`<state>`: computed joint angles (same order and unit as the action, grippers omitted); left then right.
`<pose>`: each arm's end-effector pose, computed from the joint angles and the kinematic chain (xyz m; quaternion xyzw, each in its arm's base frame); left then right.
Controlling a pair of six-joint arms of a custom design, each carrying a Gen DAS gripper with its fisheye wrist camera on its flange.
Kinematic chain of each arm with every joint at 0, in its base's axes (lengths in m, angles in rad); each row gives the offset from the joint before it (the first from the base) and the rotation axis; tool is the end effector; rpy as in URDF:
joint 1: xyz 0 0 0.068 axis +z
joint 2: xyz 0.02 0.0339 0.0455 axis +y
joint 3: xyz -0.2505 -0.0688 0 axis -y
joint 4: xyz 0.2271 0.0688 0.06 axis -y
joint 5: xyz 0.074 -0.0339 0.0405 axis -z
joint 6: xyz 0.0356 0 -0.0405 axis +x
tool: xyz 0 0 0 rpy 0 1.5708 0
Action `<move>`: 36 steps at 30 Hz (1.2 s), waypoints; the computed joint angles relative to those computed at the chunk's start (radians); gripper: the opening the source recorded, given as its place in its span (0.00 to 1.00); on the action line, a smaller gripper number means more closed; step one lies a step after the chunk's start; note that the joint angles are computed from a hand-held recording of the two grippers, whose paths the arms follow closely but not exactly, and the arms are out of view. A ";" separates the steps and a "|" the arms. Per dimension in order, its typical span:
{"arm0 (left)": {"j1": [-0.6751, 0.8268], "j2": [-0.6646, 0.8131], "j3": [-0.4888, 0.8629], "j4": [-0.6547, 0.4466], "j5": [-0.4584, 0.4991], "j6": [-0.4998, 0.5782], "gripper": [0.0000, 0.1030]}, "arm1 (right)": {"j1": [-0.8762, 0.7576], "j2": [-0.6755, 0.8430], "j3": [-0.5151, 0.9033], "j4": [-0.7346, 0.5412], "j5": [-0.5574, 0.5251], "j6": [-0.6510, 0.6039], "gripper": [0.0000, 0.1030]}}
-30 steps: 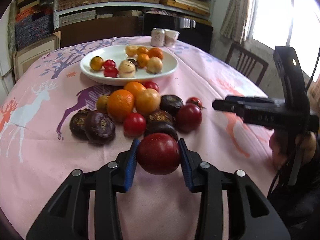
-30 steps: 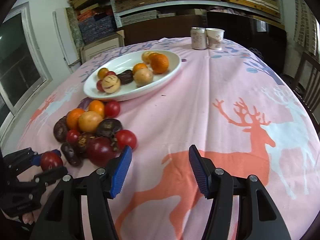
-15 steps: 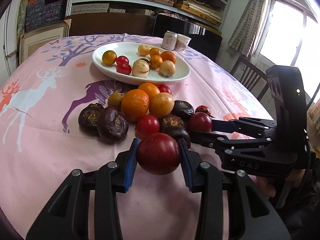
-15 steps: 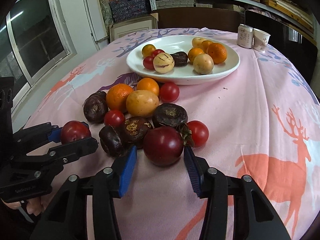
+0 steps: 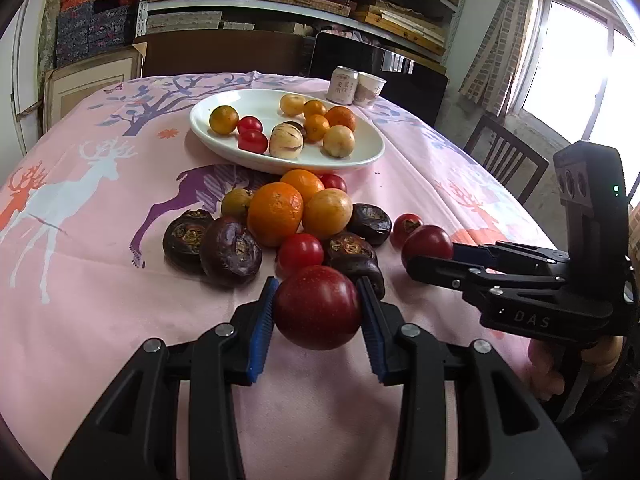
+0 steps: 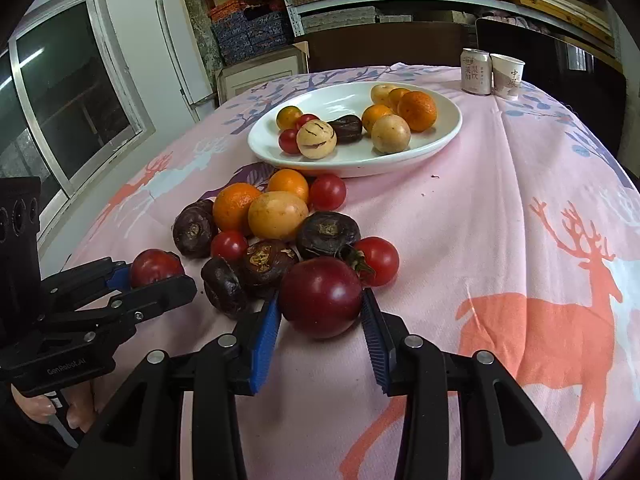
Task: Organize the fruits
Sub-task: 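Lower both red fruits onto the white plate and open both tools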
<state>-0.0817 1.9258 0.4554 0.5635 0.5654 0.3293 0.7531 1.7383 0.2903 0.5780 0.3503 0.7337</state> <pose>0.2512 -0.0397 0.0465 0.2743 0.8702 -0.2231 0.3431 0.1677 0.1405 0.0603 0.0508 0.9254 0.1083 0.3596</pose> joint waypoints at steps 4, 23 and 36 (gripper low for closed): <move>-0.007 -0.005 -0.007 0.007 -0.017 -0.002 0.38 | 0.002 -0.042 -0.032 -0.014 0.018 0.017 0.40; -0.013 -0.017 -0.015 0.010 -0.033 -0.007 0.38 | -0.014 -0.237 -0.059 -0.155 0.057 -0.003 0.40; -0.034 -0.123 0.274 -0.238 -0.063 -0.046 0.38 | -0.279 -0.513 0.082 -0.356 0.037 -0.228 0.40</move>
